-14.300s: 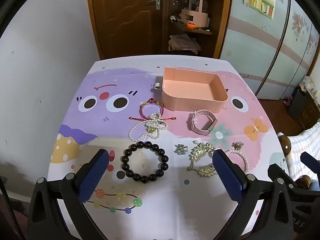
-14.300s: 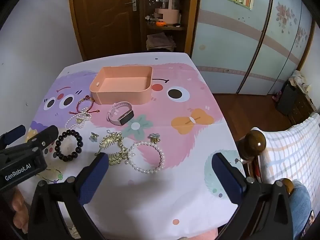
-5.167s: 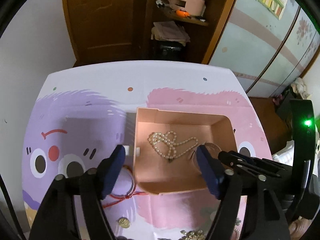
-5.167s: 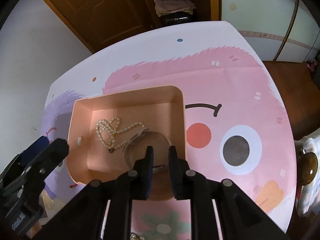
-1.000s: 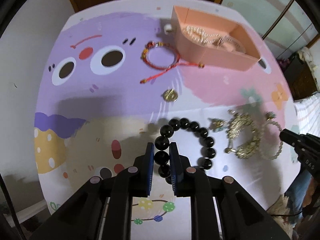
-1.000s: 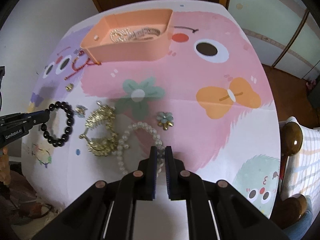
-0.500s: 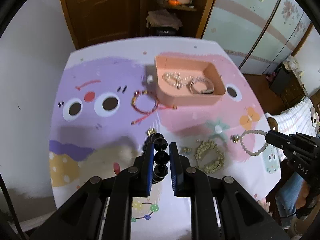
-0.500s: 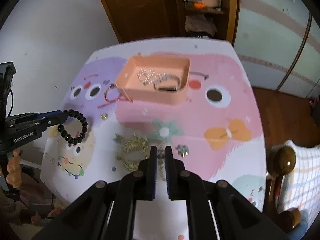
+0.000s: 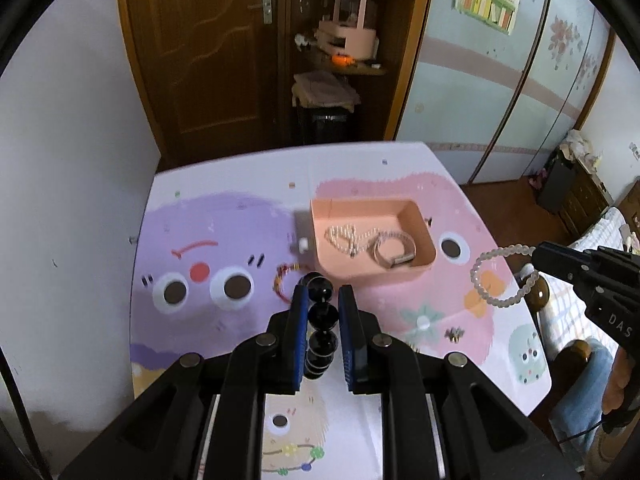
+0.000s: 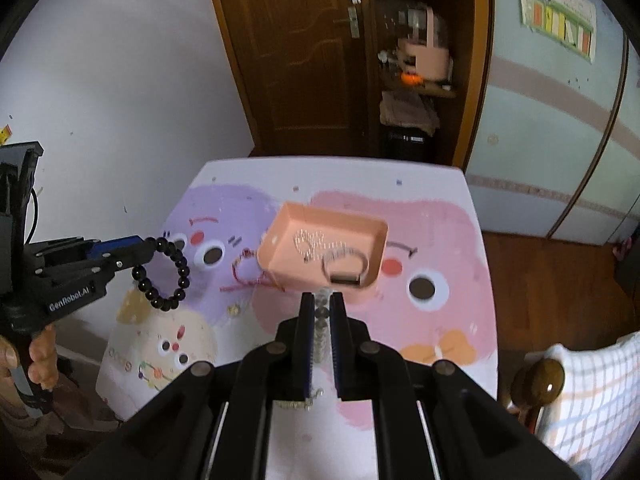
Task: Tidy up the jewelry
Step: 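Carry both bracelets over the pink box and open both tools inside it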
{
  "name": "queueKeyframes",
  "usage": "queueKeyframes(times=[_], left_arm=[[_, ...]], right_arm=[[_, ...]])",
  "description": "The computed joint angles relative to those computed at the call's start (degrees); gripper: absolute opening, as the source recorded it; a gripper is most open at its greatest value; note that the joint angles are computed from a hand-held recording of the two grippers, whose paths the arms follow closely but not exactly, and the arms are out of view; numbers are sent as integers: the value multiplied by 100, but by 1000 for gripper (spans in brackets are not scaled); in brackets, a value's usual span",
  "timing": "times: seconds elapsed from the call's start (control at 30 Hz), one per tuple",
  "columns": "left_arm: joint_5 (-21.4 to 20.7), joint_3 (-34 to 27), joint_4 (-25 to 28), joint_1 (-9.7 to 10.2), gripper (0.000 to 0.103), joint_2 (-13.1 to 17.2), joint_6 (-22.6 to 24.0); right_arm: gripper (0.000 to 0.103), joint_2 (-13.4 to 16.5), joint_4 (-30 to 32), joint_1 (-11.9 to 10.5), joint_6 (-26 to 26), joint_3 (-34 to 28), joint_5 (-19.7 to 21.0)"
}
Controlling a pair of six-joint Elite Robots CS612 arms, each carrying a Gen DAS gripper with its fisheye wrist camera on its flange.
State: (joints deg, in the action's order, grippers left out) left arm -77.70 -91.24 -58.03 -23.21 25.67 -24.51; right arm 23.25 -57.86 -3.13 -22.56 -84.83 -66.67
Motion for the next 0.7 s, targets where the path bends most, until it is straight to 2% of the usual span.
queueKeyframes(times=[0.37, 0.53, 0.7], left_arm=[[56, 644, -652, 109, 13, -251, 47], [-123, 1026, -921, 186, 13, -322, 73], [-476, 1421, -1175, 244, 13, -353, 110]], right_arm=[[7, -416, -745, 133, 168, 835, -14], [7, -540, -919, 185, 295, 1250, -48], [7, -616, -967, 212, 498, 1706, -26]])
